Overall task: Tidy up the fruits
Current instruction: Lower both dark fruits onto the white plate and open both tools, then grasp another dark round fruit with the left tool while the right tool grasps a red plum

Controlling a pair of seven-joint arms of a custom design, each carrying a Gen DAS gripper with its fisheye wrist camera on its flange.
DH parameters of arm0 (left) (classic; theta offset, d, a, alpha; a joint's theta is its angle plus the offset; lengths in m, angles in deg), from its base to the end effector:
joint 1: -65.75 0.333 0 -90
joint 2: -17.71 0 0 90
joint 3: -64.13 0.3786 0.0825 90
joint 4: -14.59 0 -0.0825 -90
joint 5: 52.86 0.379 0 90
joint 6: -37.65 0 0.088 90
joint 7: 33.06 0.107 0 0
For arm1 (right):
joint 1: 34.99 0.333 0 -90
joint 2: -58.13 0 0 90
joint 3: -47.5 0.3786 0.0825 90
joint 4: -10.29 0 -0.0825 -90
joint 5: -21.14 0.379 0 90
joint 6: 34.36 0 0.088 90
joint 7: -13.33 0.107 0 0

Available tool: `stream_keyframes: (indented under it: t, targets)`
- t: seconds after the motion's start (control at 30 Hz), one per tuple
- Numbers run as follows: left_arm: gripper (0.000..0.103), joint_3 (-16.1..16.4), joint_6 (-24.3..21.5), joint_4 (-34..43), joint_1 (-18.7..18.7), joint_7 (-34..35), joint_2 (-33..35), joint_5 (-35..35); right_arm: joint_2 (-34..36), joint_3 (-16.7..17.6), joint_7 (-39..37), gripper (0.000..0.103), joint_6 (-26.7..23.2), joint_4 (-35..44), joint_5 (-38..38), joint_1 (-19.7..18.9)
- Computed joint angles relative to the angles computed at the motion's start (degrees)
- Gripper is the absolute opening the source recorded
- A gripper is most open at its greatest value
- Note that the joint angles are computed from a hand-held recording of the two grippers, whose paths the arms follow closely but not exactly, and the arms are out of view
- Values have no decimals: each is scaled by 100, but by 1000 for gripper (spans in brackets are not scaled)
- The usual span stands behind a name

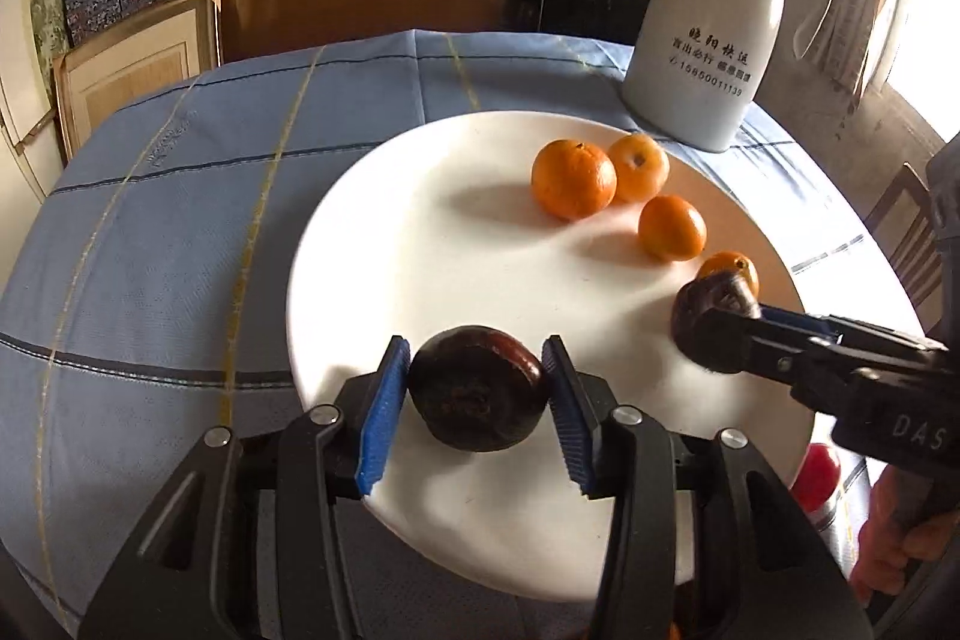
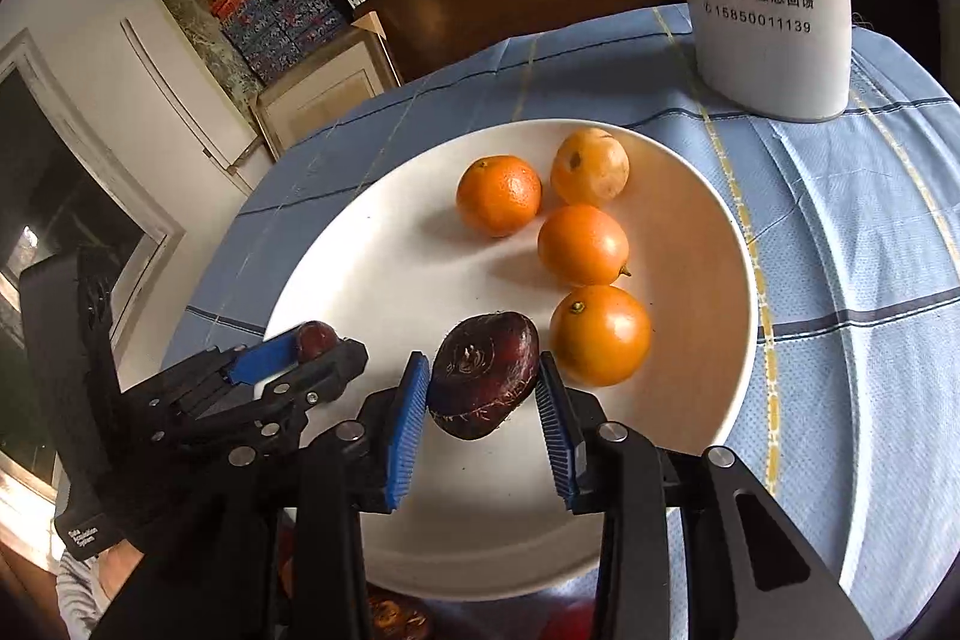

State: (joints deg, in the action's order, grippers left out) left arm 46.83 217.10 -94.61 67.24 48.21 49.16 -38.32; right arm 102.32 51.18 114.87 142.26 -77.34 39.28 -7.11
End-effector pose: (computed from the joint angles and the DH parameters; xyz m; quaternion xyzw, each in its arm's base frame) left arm 0.6818 -0.1807 0.3596 -0.5648 0.7481 -0.3038 0.1704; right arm 0.6984 0.3820 0.3385 -0.6543 0.6515 -0.0704 0.3775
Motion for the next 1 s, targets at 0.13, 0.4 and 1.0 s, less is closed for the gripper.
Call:
stream_keyframes:
  t: [0.13, 0.4, 1.0]
  targets:
    - [64, 112, 304, -216, -60, -168, -148, -17, -123, -20, 3, 53, 239, -219, 52, 72]
    - [83, 697, 1780, -1878, -264, -748, -1159, -2, -1074, 1188, -217, 73, 2795, -2388, 31, -656]
    - [92, 1499, 2160, -3276, -1088, -18, -1627, -656, -1392, 782, 350, 92, 3134, -3696, 452, -156]
